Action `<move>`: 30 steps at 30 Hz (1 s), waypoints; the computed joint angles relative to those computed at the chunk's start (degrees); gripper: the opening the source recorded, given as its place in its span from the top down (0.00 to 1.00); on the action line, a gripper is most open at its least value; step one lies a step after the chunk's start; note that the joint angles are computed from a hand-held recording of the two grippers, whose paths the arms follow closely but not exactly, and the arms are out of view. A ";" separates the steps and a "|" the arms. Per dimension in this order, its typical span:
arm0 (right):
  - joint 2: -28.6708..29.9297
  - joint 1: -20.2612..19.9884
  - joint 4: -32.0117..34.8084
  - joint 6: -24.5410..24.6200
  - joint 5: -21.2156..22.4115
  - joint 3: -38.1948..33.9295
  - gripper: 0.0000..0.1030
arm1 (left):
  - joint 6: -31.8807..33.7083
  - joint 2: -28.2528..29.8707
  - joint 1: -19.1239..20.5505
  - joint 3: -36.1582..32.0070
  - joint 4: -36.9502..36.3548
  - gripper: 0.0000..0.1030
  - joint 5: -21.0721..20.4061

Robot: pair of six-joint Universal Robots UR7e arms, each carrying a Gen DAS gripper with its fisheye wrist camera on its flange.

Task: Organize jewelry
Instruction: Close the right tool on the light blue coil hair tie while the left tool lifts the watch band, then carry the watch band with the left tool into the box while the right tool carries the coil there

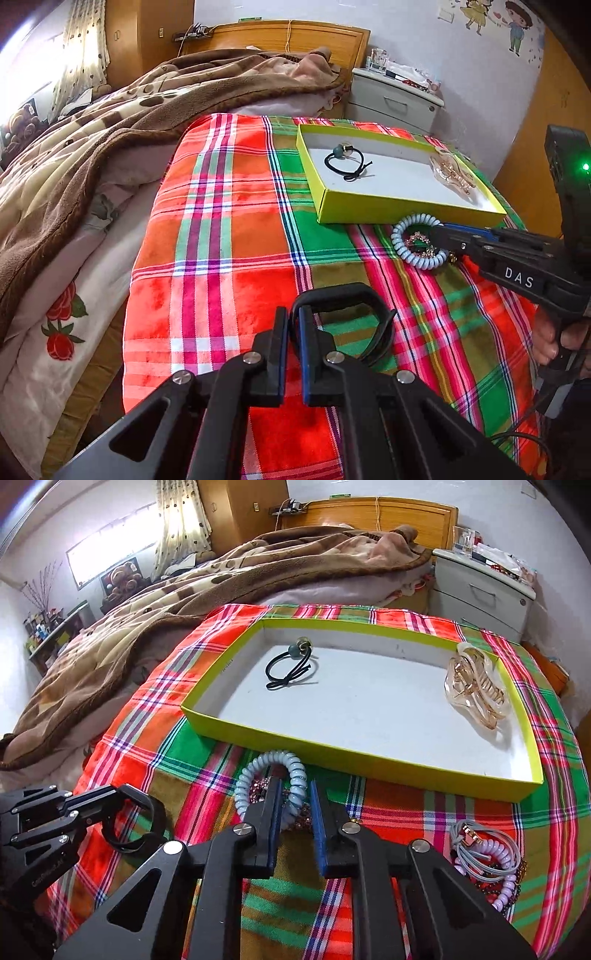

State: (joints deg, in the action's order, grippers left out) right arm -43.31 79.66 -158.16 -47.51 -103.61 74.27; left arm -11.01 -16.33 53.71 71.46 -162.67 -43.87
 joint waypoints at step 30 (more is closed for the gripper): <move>-5.62 -1.39 -2.36 4.93 8.71 2.14 0.91 | 4.10 0.94 -2.08 -4.01 -2.50 0.94 1.49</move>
